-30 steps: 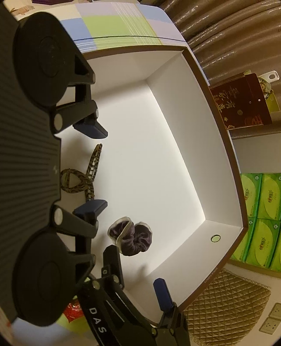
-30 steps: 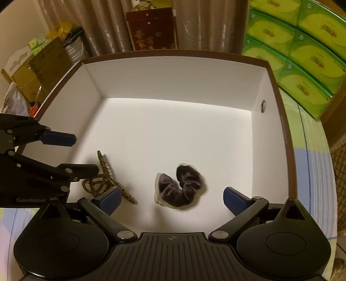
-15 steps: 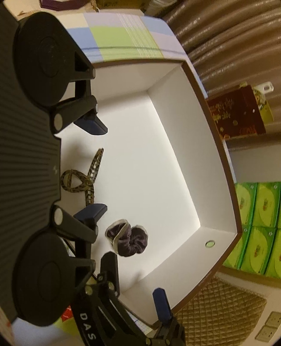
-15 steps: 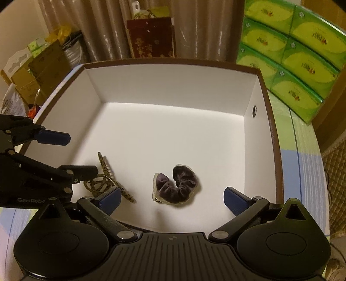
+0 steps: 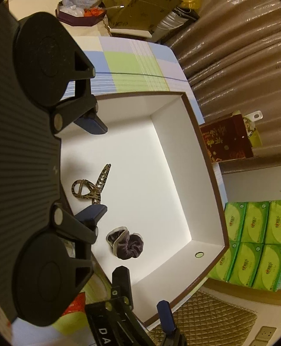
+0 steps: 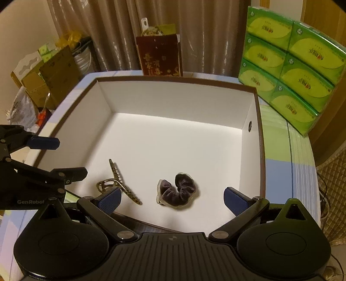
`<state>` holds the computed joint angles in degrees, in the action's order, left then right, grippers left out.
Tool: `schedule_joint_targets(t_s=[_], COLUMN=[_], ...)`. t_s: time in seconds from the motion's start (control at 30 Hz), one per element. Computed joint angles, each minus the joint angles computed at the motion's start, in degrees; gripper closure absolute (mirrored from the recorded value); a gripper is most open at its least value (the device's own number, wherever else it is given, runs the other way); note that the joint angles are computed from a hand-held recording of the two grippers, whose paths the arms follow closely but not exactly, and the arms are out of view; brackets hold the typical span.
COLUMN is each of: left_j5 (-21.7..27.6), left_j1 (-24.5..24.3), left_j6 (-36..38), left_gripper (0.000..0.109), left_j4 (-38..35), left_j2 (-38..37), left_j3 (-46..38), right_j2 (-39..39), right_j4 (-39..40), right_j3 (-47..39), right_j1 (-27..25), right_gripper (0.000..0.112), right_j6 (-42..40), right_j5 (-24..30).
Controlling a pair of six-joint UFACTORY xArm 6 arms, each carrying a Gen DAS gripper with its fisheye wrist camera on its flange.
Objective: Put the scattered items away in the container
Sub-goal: 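Withdraw both tools from the box back toward the remaining items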
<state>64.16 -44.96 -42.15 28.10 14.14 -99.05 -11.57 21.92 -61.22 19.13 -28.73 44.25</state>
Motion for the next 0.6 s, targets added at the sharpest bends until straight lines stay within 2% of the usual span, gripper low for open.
schedule_joint_targets(t_s=[0.33, 0.6], left_j5=[2.5, 1.0], left_j1=[-2.5, -5.9], left_j6=[-3.9, -8.8], left_gripper=[0.04, 0.04], left_j4=[2.8, 7.3], left_j2=[-3.3, -9.9], left_j3=[1.2, 8.4], right_j2=[-4.3, -11.1], right_j4=[3.5, 8.2], right_j3=[1.5, 5.9], right_j1=[-1.9, -4.8], right_gripper=[0.014, 0.014], right_j6=[-2.4, -6.2], right_j5=[1.4, 0.9])
